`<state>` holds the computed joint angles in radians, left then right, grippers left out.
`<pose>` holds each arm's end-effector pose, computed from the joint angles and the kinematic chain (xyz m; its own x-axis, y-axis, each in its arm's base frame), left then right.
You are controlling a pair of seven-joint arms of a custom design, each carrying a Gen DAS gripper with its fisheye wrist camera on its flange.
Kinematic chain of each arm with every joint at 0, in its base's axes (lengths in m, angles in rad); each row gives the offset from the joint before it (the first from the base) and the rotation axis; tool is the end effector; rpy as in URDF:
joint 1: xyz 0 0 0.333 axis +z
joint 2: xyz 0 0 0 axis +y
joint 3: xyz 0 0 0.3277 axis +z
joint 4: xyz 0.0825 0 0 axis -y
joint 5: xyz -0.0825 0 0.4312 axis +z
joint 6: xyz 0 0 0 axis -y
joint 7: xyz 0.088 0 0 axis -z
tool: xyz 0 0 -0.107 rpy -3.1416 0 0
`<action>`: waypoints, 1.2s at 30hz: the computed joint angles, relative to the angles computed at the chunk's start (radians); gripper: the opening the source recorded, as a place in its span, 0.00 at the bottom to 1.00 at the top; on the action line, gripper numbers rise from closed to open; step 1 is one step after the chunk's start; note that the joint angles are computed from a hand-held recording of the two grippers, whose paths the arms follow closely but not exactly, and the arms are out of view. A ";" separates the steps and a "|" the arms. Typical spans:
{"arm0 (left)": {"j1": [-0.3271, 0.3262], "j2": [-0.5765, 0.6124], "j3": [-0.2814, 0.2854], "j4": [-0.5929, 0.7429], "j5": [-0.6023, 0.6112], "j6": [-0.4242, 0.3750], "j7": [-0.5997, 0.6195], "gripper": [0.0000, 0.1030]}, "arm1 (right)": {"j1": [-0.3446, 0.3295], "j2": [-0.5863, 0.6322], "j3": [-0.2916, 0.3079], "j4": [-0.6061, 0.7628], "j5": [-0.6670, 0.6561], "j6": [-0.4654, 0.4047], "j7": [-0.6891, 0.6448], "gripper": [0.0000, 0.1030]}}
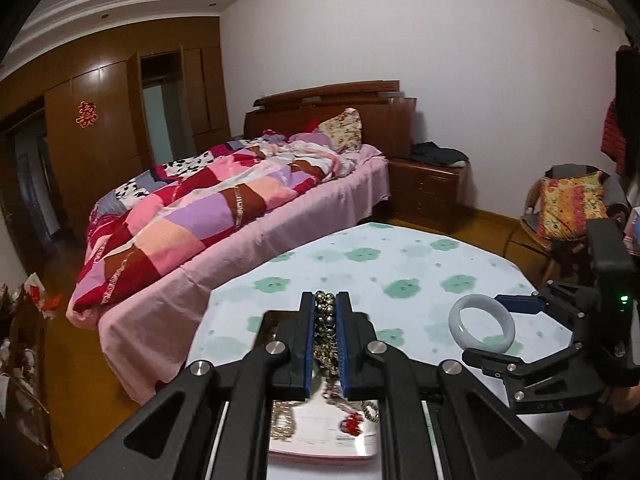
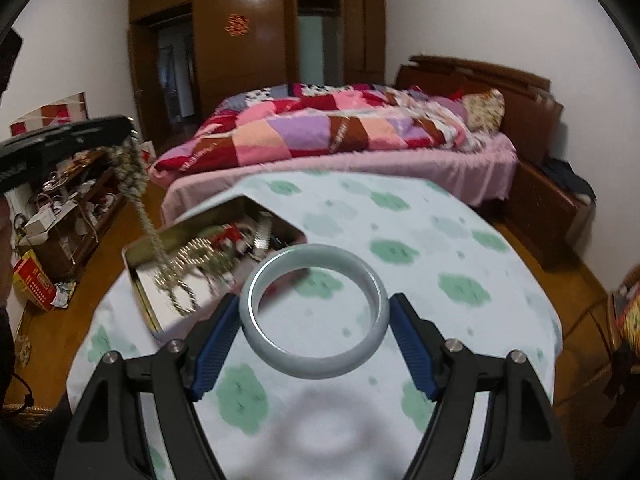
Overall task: Organize jewelry
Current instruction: 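Carry the gold chain into the tin while the right tool carries the white bangle there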
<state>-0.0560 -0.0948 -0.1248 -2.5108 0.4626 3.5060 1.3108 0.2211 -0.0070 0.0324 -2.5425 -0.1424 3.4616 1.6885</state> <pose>0.5068 -0.1480 0.4183 -0.3932 -0.9154 -0.0863 -0.4221 0.2631 -0.8675 0.5099 0.1493 0.3592 0.2952 -0.9553 -0.0127 -0.5790 -0.1683 -0.7978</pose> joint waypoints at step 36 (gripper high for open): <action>0.158 0.223 -0.051 0.133 0.239 -0.106 -0.249 0.08 | -0.021 0.229 0.176 0.252 0.188 -0.129 -0.271 0.75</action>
<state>0.1025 0.1280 -0.1755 -2.3783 0.7016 3.4001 1.0617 0.2001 0.2224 0.2083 -2.2908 0.0452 3.3323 1.4176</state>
